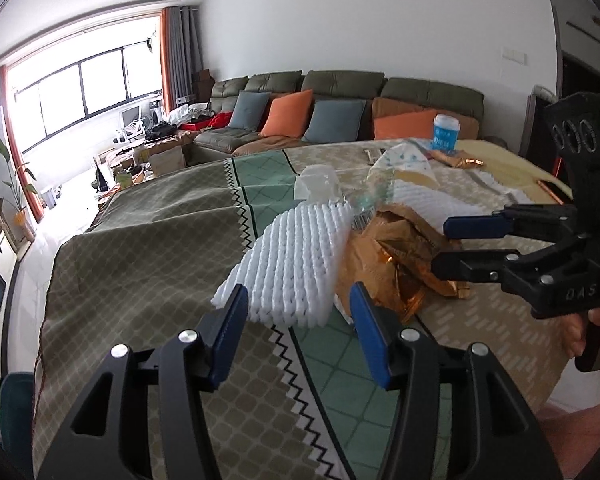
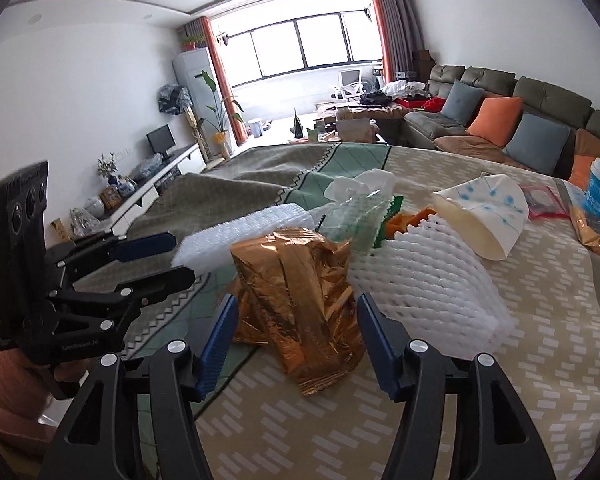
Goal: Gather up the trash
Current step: 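Grasp the white foam net with the left tool while the right tool grasps the copper foil wrapper, then lift the foam net and foil wrapper toward the teal bin with both tools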
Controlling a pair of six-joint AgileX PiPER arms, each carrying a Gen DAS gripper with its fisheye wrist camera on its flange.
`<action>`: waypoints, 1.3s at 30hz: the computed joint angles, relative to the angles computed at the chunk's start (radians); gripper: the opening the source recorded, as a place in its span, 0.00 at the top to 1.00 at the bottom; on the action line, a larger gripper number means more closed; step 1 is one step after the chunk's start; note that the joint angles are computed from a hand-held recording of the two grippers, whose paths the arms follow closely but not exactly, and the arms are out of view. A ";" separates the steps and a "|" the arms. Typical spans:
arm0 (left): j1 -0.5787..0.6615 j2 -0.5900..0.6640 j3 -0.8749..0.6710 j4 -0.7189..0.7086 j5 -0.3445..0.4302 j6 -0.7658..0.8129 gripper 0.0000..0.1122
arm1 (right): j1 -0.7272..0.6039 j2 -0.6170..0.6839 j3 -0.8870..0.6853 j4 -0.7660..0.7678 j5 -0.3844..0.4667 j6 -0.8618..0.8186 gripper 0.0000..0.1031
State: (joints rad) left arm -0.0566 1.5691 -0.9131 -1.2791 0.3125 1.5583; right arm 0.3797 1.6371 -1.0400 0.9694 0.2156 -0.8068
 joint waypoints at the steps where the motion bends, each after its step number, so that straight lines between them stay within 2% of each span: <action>1: -0.001 0.005 -0.004 0.009 -0.001 -0.007 0.54 | 0.008 0.003 -0.005 -0.040 -0.007 0.041 0.40; 4: -0.004 0.022 -0.024 0.072 0.006 -0.073 0.64 | 0.023 0.009 -0.010 -0.141 -0.023 0.129 0.41; 8: 0.002 0.046 -0.051 0.152 0.022 -0.170 0.76 | 0.044 0.019 -0.024 -0.351 -0.034 0.316 0.41; 11: 0.007 0.058 -0.061 0.160 0.035 -0.187 0.86 | 0.046 0.027 -0.038 -0.388 -0.020 0.348 0.50; 16: 0.031 0.050 -0.050 0.099 0.065 -0.140 0.89 | 0.026 0.012 -0.023 -0.299 -0.017 0.265 0.61; 19: 0.053 0.035 -0.035 0.054 0.089 -0.103 0.90 | 0.009 0.003 -0.020 -0.196 0.006 0.166 0.65; 21: 0.068 0.021 -0.021 0.022 0.099 -0.080 0.90 | 0.007 -0.004 -0.019 -0.185 0.011 0.157 0.66; 27: 0.124 -0.029 0.018 -0.029 0.154 -0.042 0.90 | 0.000 -0.037 -0.013 -0.091 0.020 0.066 0.67; 33: 0.191 -0.076 0.053 -0.064 0.206 -0.022 0.90 | -0.015 -0.053 -0.024 0.067 0.074 -0.074 0.67; 39: 0.272 -0.124 0.096 -0.090 0.255 -0.002 0.90 | 0.002 -0.039 -0.053 0.100 0.101 -0.095 0.67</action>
